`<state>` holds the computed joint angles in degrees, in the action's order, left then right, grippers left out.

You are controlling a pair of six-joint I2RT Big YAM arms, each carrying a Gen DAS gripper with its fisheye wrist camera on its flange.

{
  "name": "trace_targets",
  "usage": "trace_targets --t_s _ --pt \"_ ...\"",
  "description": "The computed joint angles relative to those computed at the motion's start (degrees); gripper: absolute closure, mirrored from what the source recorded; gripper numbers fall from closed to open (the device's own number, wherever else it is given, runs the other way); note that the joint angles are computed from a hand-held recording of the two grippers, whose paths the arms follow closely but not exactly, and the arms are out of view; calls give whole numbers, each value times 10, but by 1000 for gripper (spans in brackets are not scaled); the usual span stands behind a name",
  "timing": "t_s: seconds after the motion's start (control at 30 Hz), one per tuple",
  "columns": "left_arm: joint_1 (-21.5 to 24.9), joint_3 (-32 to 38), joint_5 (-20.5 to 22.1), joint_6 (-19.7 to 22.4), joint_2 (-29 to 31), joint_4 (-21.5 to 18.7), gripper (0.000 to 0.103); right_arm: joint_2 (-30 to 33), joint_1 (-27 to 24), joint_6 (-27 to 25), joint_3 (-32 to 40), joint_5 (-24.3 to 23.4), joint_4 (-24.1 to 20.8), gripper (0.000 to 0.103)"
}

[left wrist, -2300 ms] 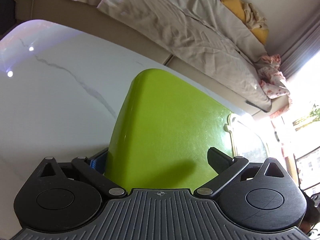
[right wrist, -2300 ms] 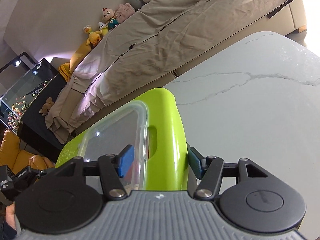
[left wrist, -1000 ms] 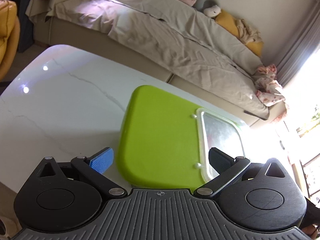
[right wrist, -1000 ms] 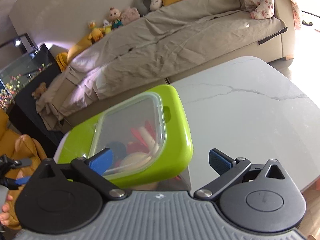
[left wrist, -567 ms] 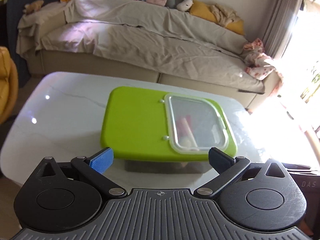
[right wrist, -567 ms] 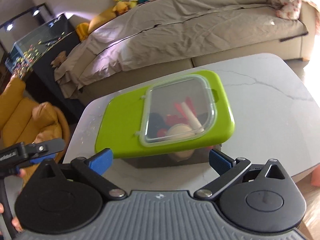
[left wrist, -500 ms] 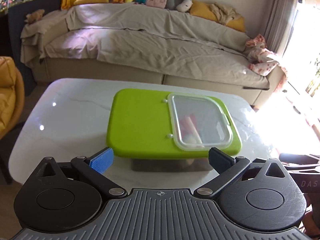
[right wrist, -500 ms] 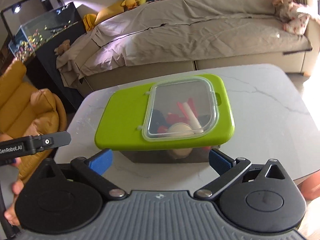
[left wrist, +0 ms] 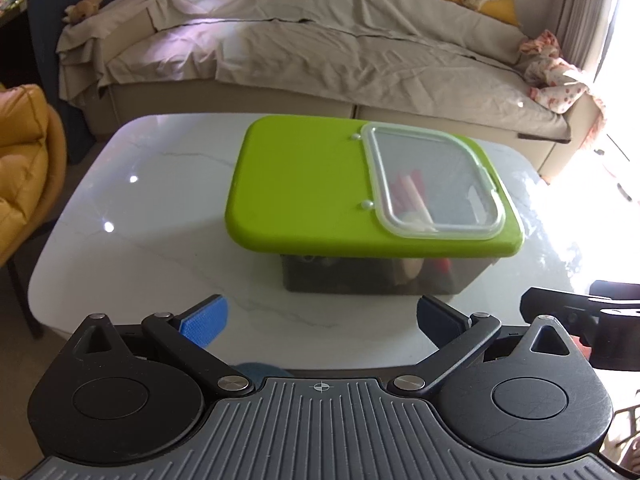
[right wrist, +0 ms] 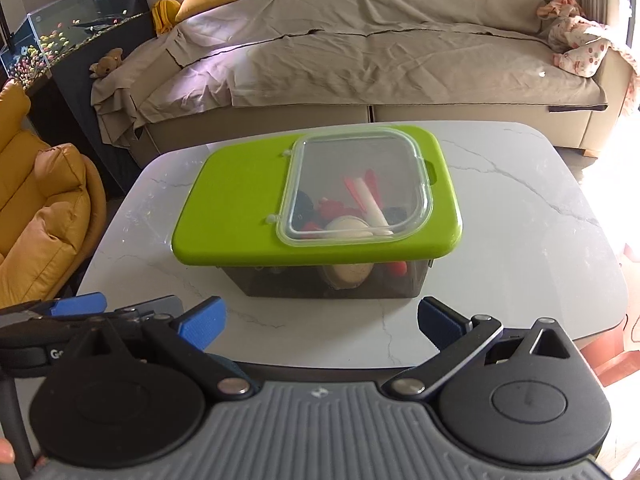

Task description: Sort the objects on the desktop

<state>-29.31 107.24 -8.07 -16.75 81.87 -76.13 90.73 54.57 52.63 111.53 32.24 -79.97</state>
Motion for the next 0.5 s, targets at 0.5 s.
trace_targets --t_s 0.5 --pt "-5 15 -20 -7 13 -9 0 -19 -42 72 -48 -41 6 0"
